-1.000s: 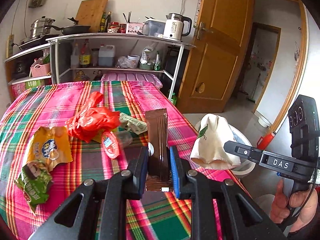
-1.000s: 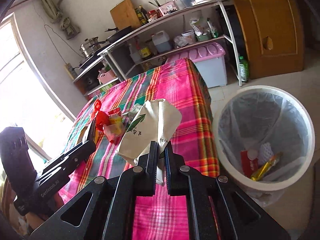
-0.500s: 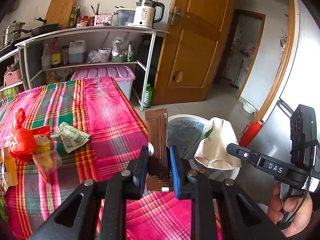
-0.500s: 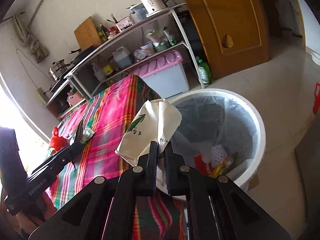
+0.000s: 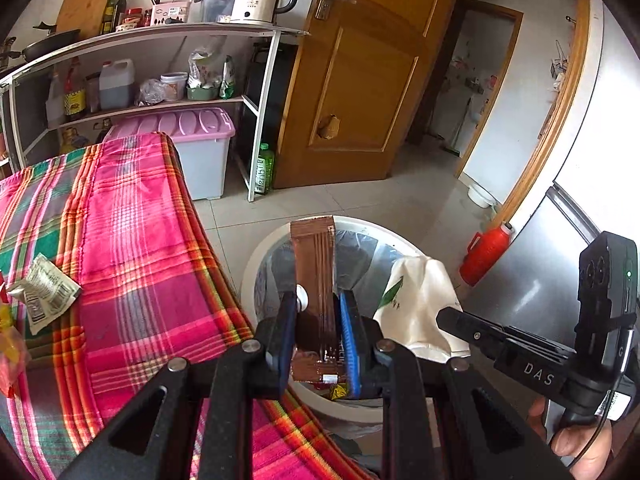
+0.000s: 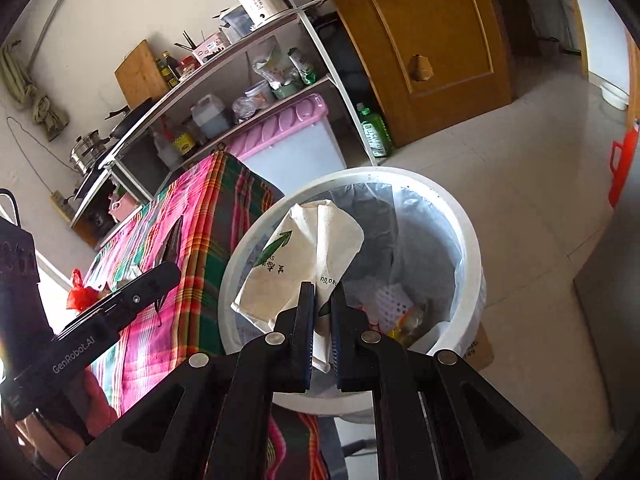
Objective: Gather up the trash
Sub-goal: 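Open both tools to drop the brown package and white bag into the bin, then move both open tools back toward the remaining trash on the table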
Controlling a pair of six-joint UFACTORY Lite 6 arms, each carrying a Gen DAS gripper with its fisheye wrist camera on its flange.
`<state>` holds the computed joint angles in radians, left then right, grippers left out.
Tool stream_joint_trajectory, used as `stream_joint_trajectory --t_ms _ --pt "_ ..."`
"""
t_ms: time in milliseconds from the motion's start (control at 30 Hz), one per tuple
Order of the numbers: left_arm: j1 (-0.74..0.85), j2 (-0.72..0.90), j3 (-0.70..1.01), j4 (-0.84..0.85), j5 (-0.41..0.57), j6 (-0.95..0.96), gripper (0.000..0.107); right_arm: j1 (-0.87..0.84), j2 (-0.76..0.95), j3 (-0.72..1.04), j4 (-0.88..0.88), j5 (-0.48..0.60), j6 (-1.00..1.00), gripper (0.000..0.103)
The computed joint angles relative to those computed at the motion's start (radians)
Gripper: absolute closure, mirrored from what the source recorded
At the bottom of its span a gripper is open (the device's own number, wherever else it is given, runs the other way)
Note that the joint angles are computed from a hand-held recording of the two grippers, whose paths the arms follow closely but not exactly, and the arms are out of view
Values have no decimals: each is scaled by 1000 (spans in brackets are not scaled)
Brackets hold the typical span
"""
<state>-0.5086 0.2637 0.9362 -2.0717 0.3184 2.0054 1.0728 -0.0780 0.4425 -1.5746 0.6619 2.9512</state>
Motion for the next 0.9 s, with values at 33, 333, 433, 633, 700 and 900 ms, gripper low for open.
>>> stream_joint_trajectory --t_ms 33,333,433,633,700,900 --pt "-3 18 16 7 -1 -11 84 -8 6 5 5 -5 -12 94" --pt "12 41 34 63 27 -85 73 1 -8 -8 17 6 -15 86" --pt "28 3 2 62 36 -83 73 30 -19 0 28 29 -27 85" --pt "75 -129 -115 -14 41 1 73 108 15 81 63 92 -94 85" --pt "98 -190 -168 -46 42 43 73 135 40 121 80 118 -125 85" --pt "201 -363 -311 -28 75 68 73 168 122 247 82 117 -196 85"
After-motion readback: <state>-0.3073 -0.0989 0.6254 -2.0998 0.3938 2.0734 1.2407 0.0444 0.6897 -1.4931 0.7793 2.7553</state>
